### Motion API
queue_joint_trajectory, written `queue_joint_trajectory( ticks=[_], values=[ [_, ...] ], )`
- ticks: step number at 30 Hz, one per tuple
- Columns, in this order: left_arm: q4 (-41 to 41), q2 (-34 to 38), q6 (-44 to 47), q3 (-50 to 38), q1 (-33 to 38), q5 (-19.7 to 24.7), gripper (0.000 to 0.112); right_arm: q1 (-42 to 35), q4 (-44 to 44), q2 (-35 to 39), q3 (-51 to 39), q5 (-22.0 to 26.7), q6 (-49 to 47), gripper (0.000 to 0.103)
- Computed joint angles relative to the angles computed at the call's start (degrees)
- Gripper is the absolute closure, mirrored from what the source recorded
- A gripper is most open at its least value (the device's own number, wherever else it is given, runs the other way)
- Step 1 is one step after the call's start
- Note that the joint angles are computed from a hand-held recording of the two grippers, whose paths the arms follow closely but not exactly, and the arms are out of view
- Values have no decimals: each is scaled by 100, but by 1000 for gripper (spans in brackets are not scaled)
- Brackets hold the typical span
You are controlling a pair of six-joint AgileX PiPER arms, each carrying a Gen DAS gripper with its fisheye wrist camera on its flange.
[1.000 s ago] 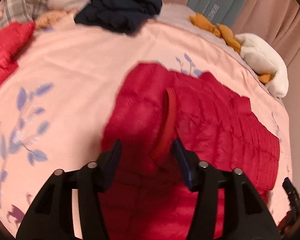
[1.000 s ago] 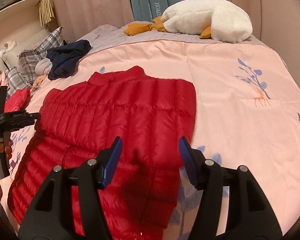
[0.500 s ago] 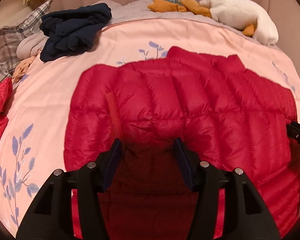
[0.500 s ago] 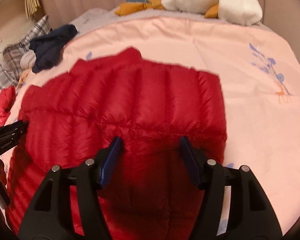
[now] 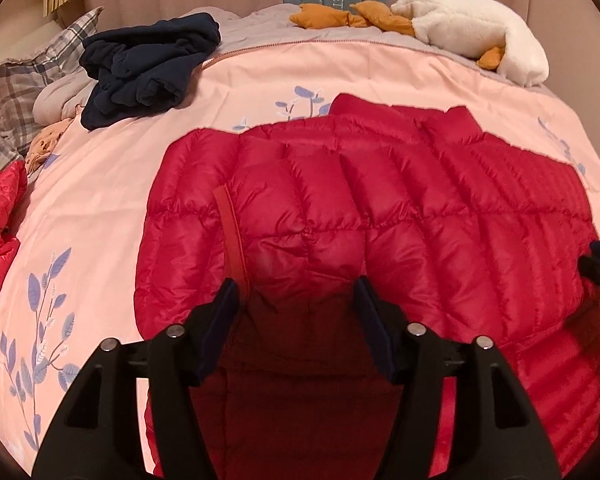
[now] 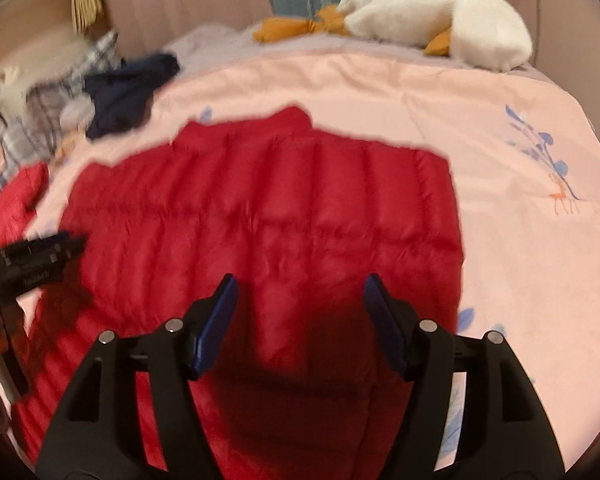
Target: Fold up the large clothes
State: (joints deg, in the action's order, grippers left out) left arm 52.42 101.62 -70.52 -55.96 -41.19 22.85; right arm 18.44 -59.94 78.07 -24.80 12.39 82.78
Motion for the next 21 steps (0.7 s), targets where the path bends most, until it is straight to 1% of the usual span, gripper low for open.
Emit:
queue_joint_trajectory(
  ticks=[2,3,5,7,8,10,12,14,17,19,21],
  values=[
    [-76,60,49,-34,2,15,46,-15,-564,273,-10,-68,573,33],
    [-120,42,88,-35,0,30,46,-66,-572,329,-26,-124,600,33],
    [-282,-90,212,30,2,28,46,-48,18,204,-51,-48,129,33],
    [-297,-265,197,172,-14,-1,44,52,364,-131,56,8,-108,33],
    [-244,-446,135,337,-46,-15,38,117,600,-381,148,25,-282,33],
    [-82,-781,-63,679,-88,-139,34,286,1005,-761,257,164,-566,33],
    [-68,-1097,-102,996,-155,-183,33,618,1418,-1323,446,448,-720,29],
    [-131,-1408,-79,1294,-247,-160,27,861,1851,-1705,535,687,-964,26],
    [-23,-1870,-271,1708,-405,-67,22,1388,2252,-2385,740,1179,-903,20],
    [-139,-2256,-256,2024,-500,-39,21,1921,2347,-2861,876,1686,-563,17],
    [-512,-2688,25,2369,-512,-118,19,2435,2379,-3263,1006,2128,-137,14]
  ],
)
